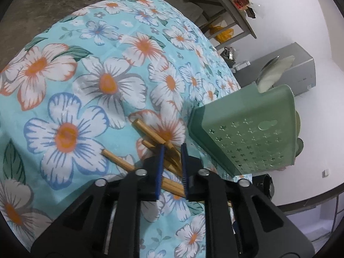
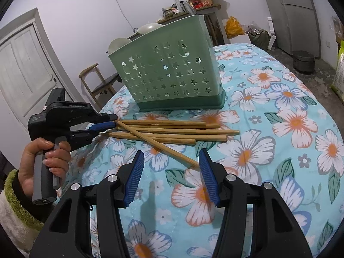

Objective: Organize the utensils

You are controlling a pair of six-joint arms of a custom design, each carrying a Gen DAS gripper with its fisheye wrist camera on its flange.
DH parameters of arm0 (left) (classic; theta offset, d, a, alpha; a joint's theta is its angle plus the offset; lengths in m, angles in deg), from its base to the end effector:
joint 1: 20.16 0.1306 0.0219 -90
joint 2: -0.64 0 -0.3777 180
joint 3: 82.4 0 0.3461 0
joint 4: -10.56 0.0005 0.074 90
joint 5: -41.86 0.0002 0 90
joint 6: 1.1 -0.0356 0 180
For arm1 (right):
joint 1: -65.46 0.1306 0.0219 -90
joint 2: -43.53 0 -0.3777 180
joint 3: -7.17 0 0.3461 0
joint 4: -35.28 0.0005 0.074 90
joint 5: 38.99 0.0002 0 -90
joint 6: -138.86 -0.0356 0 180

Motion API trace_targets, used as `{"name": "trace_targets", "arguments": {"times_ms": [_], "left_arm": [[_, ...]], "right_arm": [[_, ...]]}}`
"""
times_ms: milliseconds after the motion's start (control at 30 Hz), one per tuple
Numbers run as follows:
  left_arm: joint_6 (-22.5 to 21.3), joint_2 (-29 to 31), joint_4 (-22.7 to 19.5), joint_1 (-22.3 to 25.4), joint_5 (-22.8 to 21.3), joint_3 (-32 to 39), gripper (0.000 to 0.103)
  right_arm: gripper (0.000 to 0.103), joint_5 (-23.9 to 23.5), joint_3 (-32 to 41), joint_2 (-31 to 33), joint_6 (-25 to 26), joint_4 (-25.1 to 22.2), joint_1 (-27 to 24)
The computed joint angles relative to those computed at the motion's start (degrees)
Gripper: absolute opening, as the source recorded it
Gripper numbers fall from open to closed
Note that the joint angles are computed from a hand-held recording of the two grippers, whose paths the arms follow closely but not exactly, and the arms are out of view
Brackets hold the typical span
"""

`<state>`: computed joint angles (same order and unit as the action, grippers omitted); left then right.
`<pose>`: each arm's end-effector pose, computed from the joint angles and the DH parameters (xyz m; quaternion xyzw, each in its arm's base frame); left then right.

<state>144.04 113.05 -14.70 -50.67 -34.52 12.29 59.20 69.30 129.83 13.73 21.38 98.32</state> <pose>0.4908 -0.2995 0.3003 -0.1480 0.8997 -0.3490 0.2166 0.3383 0.2119 0.2983 0.0490 0.8960 0.1909 0.3980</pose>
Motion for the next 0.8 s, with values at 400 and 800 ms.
{"name": "trace_targets", "arguments": {"times_ms": [400,800], "left_arm": [[-5.2,-6.8,3.5,-1.1,-2.0,-7.0,0.000],[-18.8,-14.1,1.0,-4.3,-10.9,-14.8,0.012]], "right_arm": [[0.052,1.9,0.4,-1.4,0.5,-1.4,1.3],[0.046,-6.6,8.8,6.8,1.7,-0.9,-0.5]]}}
